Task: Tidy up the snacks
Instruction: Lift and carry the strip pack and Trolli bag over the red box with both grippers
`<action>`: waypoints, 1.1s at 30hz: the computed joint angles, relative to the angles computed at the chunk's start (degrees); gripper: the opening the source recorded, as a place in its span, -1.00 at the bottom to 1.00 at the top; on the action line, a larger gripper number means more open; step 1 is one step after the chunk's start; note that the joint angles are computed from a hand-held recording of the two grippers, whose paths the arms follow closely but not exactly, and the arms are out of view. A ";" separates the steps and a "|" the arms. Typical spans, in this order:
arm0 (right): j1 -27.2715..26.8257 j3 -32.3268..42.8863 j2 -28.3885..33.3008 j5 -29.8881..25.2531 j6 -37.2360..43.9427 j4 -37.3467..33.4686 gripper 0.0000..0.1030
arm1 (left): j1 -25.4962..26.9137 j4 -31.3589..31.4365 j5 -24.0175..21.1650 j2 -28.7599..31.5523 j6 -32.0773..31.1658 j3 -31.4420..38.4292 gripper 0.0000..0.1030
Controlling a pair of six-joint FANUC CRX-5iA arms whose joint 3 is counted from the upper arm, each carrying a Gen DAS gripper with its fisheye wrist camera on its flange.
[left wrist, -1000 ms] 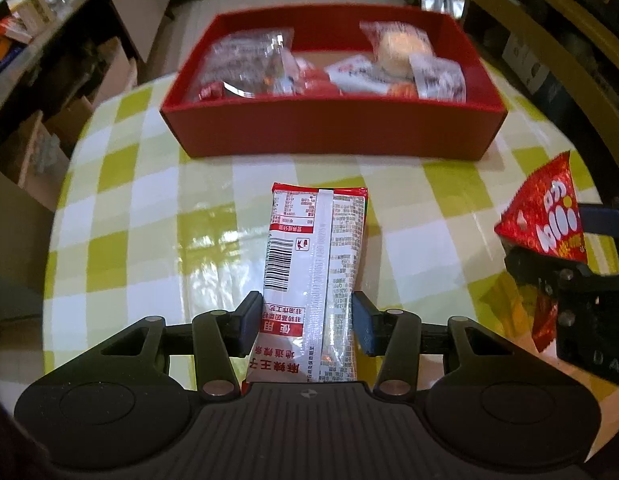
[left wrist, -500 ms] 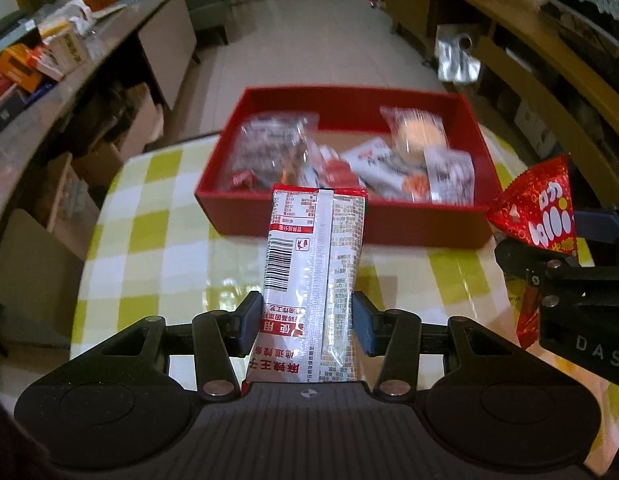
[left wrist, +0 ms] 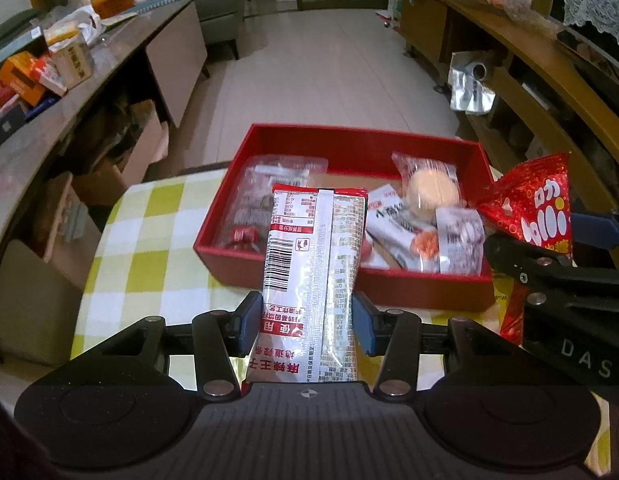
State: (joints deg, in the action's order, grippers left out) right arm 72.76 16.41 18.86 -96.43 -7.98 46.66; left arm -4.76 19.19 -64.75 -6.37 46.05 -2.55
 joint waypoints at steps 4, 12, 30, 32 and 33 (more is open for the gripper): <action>-1.09 -1.35 -0.81 0.87 -0.26 -0.02 0.12 | -1.34 -0.52 0.75 1.30 1.42 1.21 0.08; -3.40 -3.20 -2.00 2.82 -0.26 -0.38 0.12 | -3.92 -2.19 1.55 3.94 4.55 3.71 0.08; -8.18 -6.29 -3.23 7.77 0.14 -2.01 0.12 | -7.42 -5.98 2.58 10.52 10.65 9.67 0.08; -8.77 -6.81 -3.38 8.51 0.10 -2.44 0.12 | -7.63 -6.42 2.41 11.12 11.20 10.11 0.08; -9.03 -7.16 -3.44 8.87 -0.01 -2.60 0.12 | -7.81 -6.72 2.38 11.41 11.52 10.31 0.08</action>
